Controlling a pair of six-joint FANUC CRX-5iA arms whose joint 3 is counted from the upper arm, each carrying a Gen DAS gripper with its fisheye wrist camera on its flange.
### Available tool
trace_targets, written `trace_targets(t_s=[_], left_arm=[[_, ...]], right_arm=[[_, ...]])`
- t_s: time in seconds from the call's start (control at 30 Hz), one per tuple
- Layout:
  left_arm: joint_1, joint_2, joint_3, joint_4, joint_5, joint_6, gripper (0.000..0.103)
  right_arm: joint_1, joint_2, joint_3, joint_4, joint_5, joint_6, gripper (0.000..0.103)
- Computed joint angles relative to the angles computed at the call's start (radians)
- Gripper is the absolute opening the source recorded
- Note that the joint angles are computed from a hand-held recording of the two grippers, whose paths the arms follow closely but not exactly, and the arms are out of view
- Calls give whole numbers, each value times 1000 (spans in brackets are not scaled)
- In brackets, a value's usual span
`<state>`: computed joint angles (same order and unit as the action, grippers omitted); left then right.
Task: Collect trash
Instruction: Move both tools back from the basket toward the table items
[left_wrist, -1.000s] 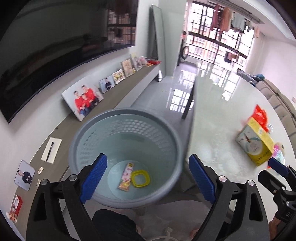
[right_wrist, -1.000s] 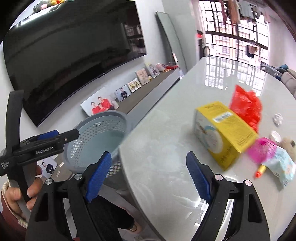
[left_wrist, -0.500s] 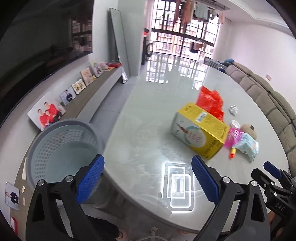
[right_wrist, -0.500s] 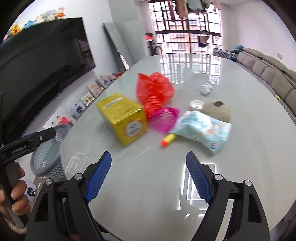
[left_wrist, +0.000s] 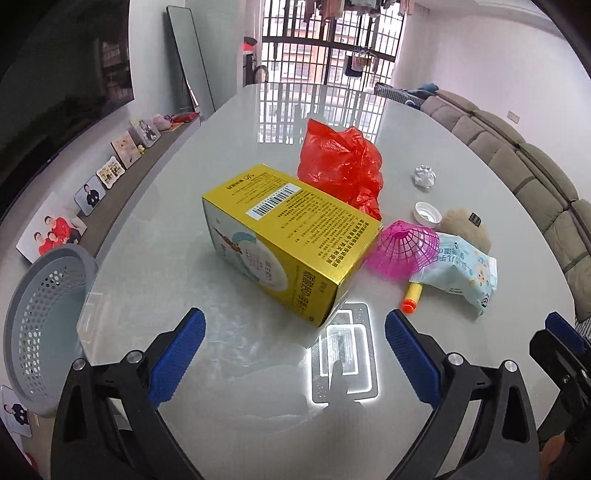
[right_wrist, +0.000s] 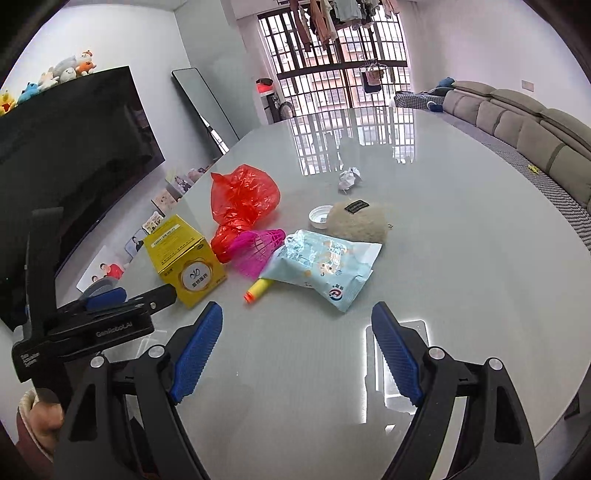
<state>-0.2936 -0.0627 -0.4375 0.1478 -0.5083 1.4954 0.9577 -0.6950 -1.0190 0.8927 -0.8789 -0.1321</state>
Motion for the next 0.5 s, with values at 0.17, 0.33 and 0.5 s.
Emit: trace_targets(t_s=[0.17,0.33,0.5], left_arm=[[-15,59,64,-108,-16,132,96],[3,53,64,-147,-15,184,96],[31,37,72,-221,-28,269,96]], right_arm=[[-26,-11,-11,-6,26,3,79],[-44,-11,-18,-11,54,1,79],[-58,7,-14,-15,88,14,79]])
